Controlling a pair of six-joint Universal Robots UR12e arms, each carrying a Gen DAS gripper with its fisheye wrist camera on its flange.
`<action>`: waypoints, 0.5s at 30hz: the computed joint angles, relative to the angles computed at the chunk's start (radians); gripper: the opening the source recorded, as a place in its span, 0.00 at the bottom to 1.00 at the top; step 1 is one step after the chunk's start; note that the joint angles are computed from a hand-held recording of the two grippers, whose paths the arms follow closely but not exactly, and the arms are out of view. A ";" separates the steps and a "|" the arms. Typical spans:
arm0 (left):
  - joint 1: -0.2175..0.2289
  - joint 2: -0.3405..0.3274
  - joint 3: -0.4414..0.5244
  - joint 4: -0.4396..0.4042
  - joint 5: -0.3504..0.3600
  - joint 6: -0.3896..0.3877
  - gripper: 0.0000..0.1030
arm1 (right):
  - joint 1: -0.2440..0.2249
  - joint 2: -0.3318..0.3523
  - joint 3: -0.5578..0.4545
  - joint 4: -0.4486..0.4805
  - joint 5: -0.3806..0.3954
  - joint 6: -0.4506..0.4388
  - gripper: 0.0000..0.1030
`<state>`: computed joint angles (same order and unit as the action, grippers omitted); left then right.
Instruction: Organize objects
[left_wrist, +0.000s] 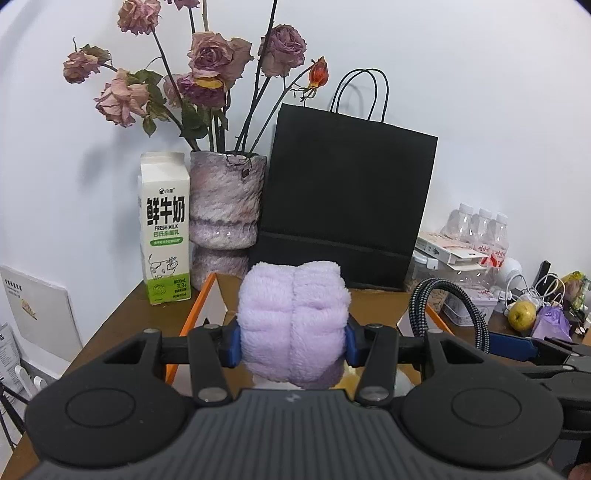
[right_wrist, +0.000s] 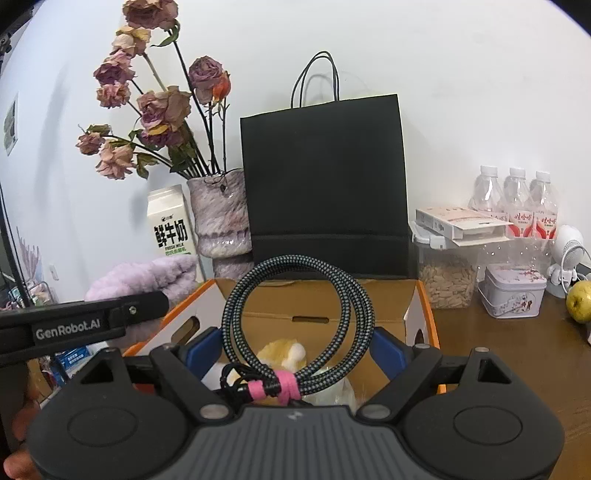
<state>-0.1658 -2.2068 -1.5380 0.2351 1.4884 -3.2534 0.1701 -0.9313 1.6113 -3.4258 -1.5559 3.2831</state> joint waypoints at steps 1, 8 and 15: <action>0.000 -0.005 0.008 -0.003 -0.001 0.002 0.48 | 0.000 0.004 -0.008 0.004 0.000 0.001 0.84; 0.004 -0.035 0.064 -0.035 -0.010 -0.003 0.48 | 0.000 0.028 -0.053 0.033 -0.003 0.002 0.84; 0.007 -0.064 0.114 -0.077 -0.008 0.006 0.48 | -0.002 0.056 -0.097 0.067 -0.016 0.000 0.84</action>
